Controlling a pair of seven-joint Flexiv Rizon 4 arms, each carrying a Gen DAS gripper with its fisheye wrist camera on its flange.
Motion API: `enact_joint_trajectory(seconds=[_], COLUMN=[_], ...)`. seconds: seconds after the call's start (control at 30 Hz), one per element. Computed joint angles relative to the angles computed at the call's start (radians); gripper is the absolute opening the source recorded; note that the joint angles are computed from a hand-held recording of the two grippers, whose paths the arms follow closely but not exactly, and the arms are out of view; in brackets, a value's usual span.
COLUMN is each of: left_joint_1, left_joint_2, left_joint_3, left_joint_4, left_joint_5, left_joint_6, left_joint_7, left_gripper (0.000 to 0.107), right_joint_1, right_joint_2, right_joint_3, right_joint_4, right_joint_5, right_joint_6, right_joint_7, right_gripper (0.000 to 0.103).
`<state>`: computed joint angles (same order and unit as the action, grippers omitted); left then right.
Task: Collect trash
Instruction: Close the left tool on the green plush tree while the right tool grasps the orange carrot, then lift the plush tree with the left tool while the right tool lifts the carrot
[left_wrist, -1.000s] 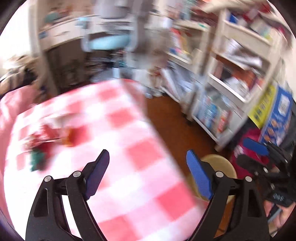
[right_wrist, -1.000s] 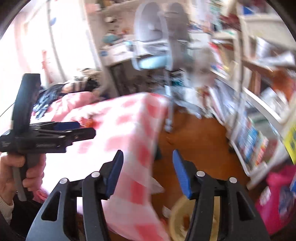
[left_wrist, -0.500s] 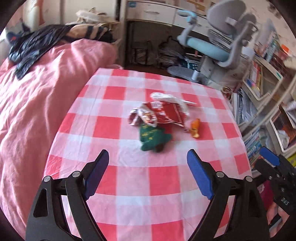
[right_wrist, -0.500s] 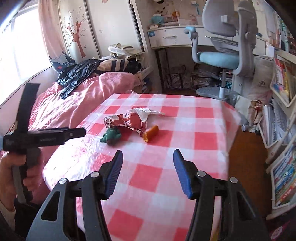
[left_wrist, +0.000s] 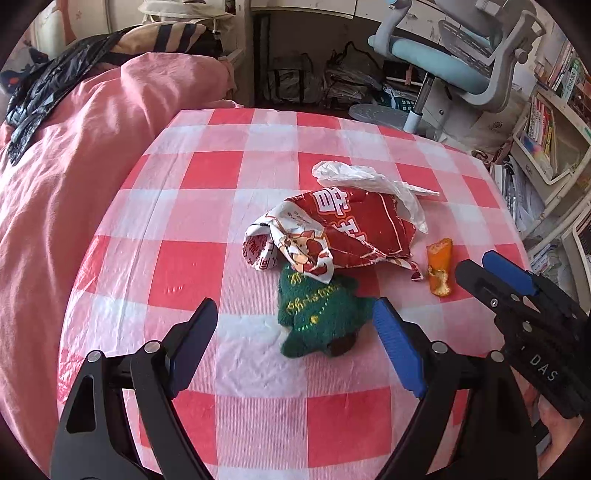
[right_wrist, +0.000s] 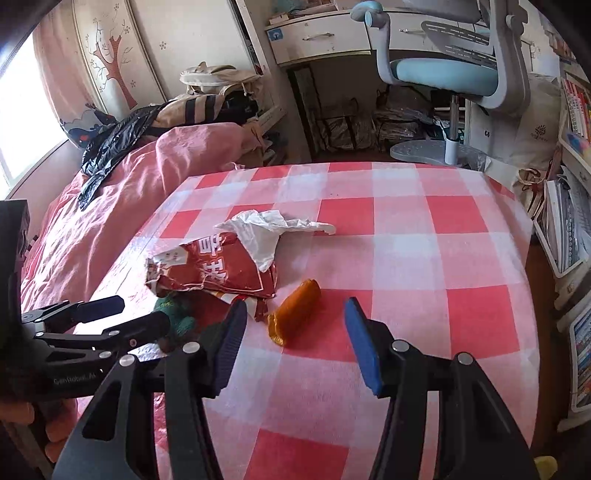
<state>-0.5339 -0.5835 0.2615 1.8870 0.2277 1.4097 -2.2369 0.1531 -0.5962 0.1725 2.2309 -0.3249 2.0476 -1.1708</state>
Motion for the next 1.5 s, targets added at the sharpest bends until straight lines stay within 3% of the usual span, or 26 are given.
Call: enact_joint_trajectory(seconds=[0.07, 0.13, 0.17, 0.2, 0.27, 0.33, 0.5, 0.6, 0.77, 0.97, 1.27, 1.5], left_joint_1=[0.000, 0.032, 0.058, 0.094, 0.119, 0.169, 0.166, 0.095, -0.052, -0.250, -0.565, -0.635], left_joint_2=[-0.026, -0.039, -0.042, -0.041, -0.033, -0.017, 0.050, 0.101, 0.170, 0.201, 0.184, 0.185], left_joint_3=[0.004, -0.028, -0.057, -0.101, -0.131, -0.192, -0.203, -0.135, 0.021, 0.226, 0.538, 0.610], left_joint_4=[-0.035, -0.040, -0.033, -0.013, 0.008, 0.053, 0.180, 0.250, 0.326, 0.330, 0.235, 0.174], left_joint_5=[-0.003, -0.017, -0.032, -0.072, -0.082, -0.121, -0.172, -0.172, -0.121, -0.006, 0.212, 0.342], left_joint_6=[-0.024, -0.014, 0.001, 0.023, 0.041, 0.076, 0.124, 0.143, 0.163, 0.191, 0.161, 0.095], left_joint_7=[-0.002, 0.017, 0.036, 0.083, 0.112, 0.170, 0.225, 0.222, 0.145, 0.012, -0.194, -0.308], left_gripper=[0.083, 0.080, 0.074, 0.058, 0.041, 0.036, 0.033, 0.033, 0.033, 0.033, 0.033, 0.033], right_joint_1=[0.009, -0.055, -0.056, -0.056, -0.090, -0.122, -0.198, -0.275, -0.306, -0.197, -0.018, 0.011], right_joint_2=[-0.021, -0.039, -0.037, -0.033, -0.034, -0.028, 0.016, 0.053, 0.131, 0.213, 0.232, 0.225], right_joint_3=[-0.004, 0.041, 0.049, 0.046, 0.073, 0.096, 0.143, 0.195, 0.200, 0.125, 0.020, 0.011], right_joint_4=[-0.027, -0.047, -0.048, -0.048, -0.049, -0.039, 0.027, 0.079, 0.205, 0.327, 0.350, 0.353], right_joint_5=[0.003, -0.079, -0.059, -0.064, -0.092, -0.109, -0.149, -0.219, -0.303, -0.245, -0.090, -0.056], right_joint_6=[-0.029, -0.065, -0.068, -0.079, -0.108, -0.122, -0.098, -0.081, 0.027, 0.153, 0.232, 0.262], right_joint_7=[-0.005, 0.041, 0.021, 0.020, 0.025, 0.028, 0.034, 0.056, 0.083, 0.049, -0.044, -0.088], right_gripper=[0.049, 0.041, 0.039, 0.032, 0.020, 0.020, 0.020, 0.020, 0.019, 0.020, 0.020, 0.020])
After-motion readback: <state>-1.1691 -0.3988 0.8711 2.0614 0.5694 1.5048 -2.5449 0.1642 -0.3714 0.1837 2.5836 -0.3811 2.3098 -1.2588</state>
